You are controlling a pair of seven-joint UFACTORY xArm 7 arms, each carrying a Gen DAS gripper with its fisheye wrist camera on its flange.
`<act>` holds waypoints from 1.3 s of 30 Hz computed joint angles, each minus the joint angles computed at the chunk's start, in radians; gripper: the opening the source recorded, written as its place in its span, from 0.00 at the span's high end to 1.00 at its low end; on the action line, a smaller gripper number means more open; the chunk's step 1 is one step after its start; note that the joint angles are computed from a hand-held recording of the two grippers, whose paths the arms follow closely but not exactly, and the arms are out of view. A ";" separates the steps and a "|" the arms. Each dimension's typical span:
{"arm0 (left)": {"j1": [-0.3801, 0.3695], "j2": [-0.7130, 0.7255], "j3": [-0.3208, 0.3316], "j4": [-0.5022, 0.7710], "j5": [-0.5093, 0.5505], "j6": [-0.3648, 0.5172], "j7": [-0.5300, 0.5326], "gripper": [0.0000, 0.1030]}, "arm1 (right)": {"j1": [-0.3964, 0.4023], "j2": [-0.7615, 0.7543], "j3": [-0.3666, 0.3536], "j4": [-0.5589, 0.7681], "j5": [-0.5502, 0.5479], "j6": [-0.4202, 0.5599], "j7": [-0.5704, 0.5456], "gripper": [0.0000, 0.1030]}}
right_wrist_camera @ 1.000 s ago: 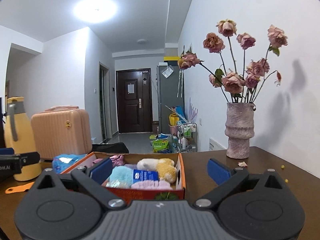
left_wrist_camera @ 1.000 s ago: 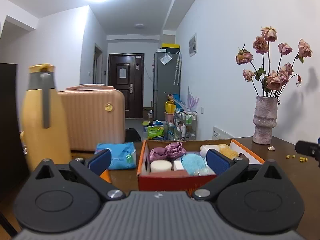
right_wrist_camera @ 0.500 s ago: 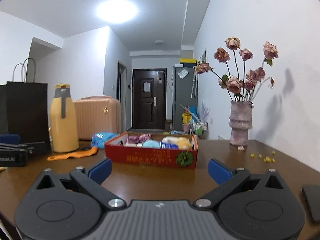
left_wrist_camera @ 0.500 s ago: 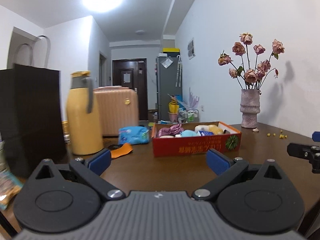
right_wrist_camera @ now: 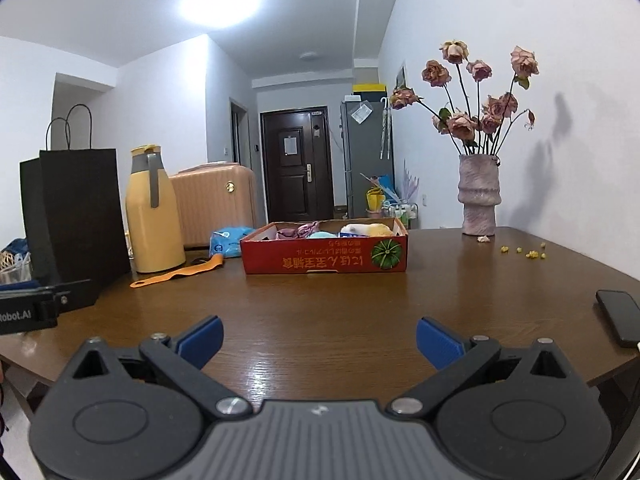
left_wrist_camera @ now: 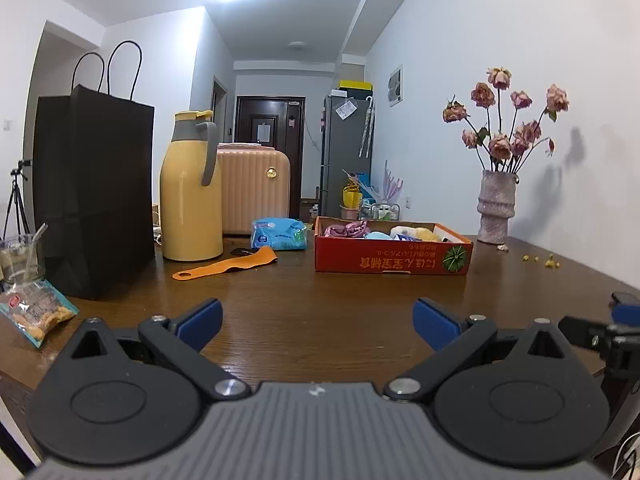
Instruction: Organize soft objects
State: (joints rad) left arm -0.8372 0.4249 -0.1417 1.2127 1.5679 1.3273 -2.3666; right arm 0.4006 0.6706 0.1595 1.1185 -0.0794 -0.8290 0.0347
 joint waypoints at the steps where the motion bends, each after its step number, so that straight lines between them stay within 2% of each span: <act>1: -0.001 -0.004 0.000 -0.005 0.003 0.002 -0.002 0.00 | 0.000 -0.001 0.000 -0.001 -0.006 0.004 -0.001 0.00; 39: -0.001 0.004 0.002 0.008 -0.006 -0.007 0.027 0.00 | 0.019 0.010 -0.008 0.013 0.038 0.003 -0.019 0.00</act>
State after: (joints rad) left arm -0.8381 0.4290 -0.1393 1.2206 1.5621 1.3198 -2.3394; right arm 0.4193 0.6802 0.1516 1.1316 -0.0412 -0.8256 0.0153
